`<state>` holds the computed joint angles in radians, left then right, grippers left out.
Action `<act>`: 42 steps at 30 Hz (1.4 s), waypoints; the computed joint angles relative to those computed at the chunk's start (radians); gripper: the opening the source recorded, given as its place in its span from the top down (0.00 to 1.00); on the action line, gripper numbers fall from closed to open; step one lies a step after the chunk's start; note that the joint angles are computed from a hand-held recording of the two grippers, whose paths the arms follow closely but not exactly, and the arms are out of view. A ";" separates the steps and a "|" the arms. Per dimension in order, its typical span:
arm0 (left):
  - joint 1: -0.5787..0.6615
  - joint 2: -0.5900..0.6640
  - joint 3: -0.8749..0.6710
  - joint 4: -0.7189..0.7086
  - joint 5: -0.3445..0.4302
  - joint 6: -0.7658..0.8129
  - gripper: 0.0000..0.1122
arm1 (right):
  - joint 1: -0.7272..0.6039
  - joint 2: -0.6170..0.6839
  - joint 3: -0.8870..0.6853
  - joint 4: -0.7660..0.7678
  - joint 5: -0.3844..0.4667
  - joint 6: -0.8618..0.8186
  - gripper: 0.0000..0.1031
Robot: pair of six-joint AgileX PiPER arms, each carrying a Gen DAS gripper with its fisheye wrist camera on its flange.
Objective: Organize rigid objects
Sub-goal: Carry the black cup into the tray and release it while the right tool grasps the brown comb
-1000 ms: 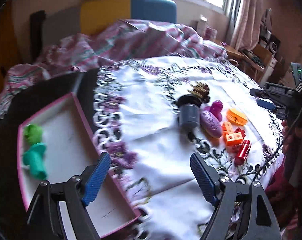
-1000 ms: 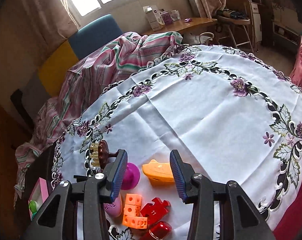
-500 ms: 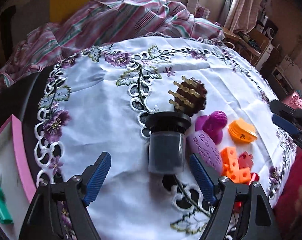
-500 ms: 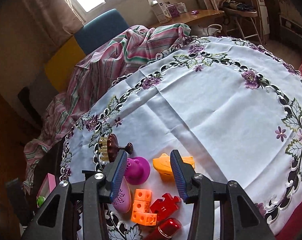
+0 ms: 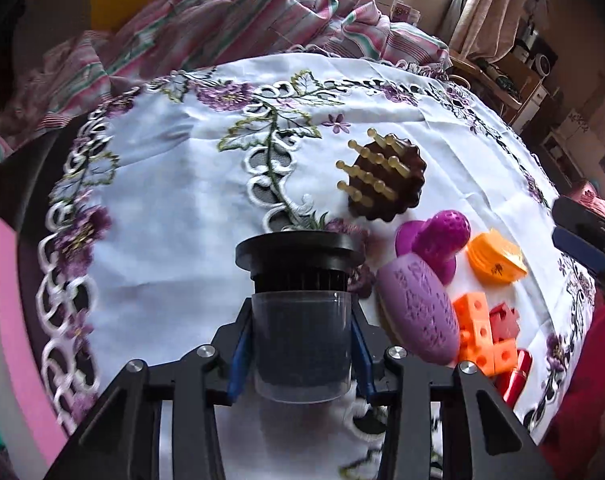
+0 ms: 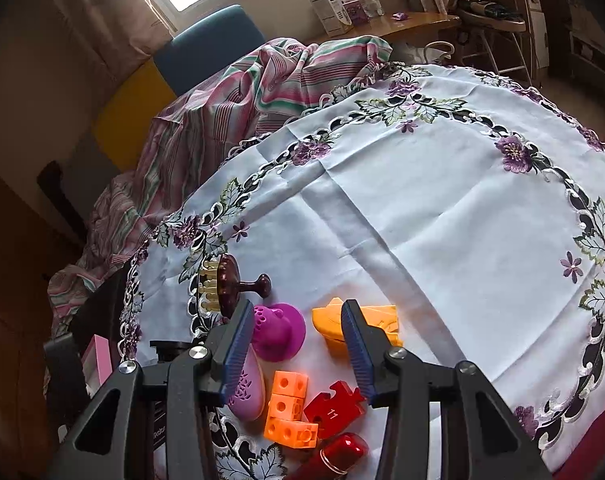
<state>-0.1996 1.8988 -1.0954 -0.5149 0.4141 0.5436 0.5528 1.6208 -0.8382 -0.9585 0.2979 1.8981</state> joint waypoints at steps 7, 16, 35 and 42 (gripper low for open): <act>0.110 -0.228 0.226 -0.165 -0.024 0.220 0.62 | 0.037 0.050 -0.074 0.163 0.056 -0.228 0.56; 0.314 -0.415 0.391 -0.337 0.079 0.464 0.62 | 0.093 0.203 -0.337 0.436 0.193 -0.741 0.56; 0.813 -0.584 0.455 -0.355 0.279 0.658 0.62 | 0.075 0.582 -0.803 0.467 0.403 -0.970 0.60; 1.031 -0.604 0.476 -0.335 0.290 0.708 0.62 | 0.102 0.531 -0.751 0.464 0.293 -1.014 0.60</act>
